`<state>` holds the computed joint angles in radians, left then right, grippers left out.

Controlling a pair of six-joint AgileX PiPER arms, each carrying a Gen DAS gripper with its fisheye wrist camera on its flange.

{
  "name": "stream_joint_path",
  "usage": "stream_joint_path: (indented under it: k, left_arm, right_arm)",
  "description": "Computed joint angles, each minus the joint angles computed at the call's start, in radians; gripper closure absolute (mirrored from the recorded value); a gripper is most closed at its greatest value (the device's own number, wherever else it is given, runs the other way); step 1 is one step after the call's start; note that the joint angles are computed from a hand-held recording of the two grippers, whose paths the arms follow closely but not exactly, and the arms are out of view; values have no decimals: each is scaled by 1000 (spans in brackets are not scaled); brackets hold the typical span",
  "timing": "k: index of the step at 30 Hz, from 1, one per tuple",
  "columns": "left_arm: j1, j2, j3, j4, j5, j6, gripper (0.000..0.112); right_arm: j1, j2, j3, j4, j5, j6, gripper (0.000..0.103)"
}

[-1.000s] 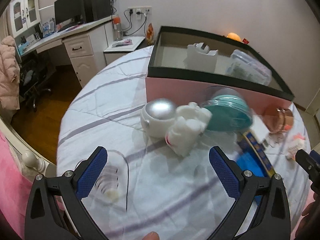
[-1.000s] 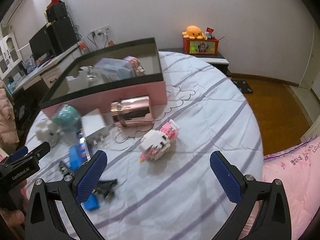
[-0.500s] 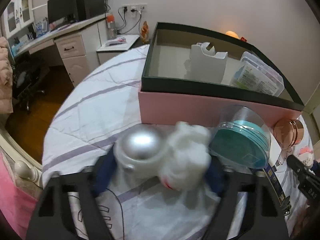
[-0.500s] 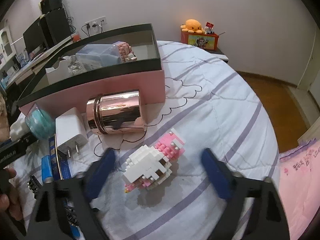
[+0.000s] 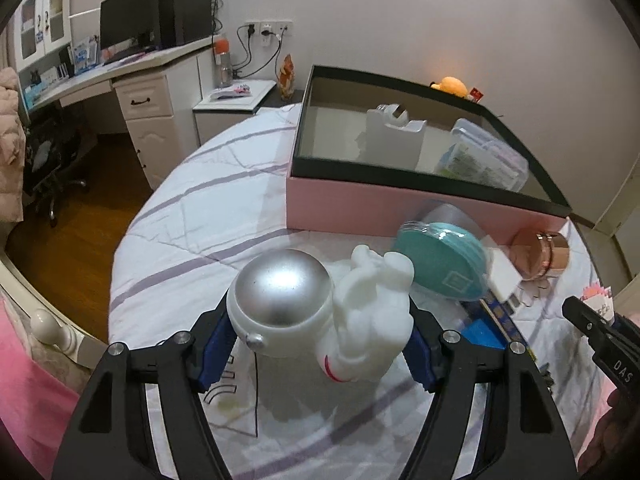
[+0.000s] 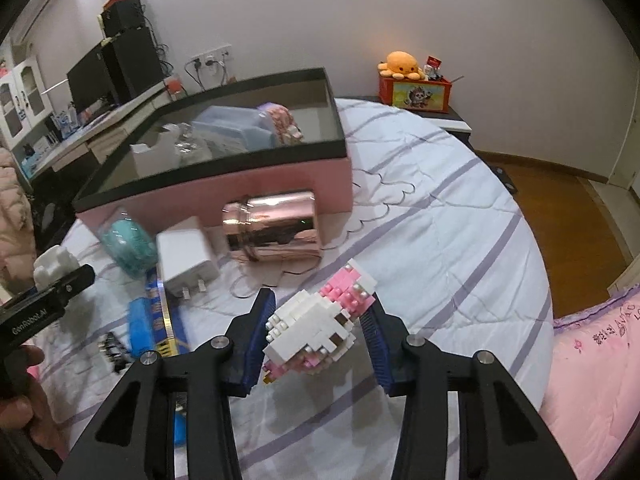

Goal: Organize rigid objects
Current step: 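Carry the astronaut and block figure over the pink box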

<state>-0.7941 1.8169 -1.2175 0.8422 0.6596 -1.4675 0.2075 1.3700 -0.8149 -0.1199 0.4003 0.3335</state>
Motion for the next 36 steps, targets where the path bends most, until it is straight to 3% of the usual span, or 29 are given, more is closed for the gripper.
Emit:
stream_joint_path:
  k: [9,16,25,36]
  left_arm:
    - [-34,-67,-40,12,58,46,40]
    - [-6,-39,-192,10,85,154,40]
    - [80,136,-505,-113,98,388,40]
    - [159,436,-886,-327,172,631,39]
  right_arm:
    - [82,-52,-101,1,69,-17,59]
    - [134,44,-313,-57,116,-38,59]
    - [96,278,-622,38,188,-181,58]
    - [6,531,-848,156,251,-295,58]
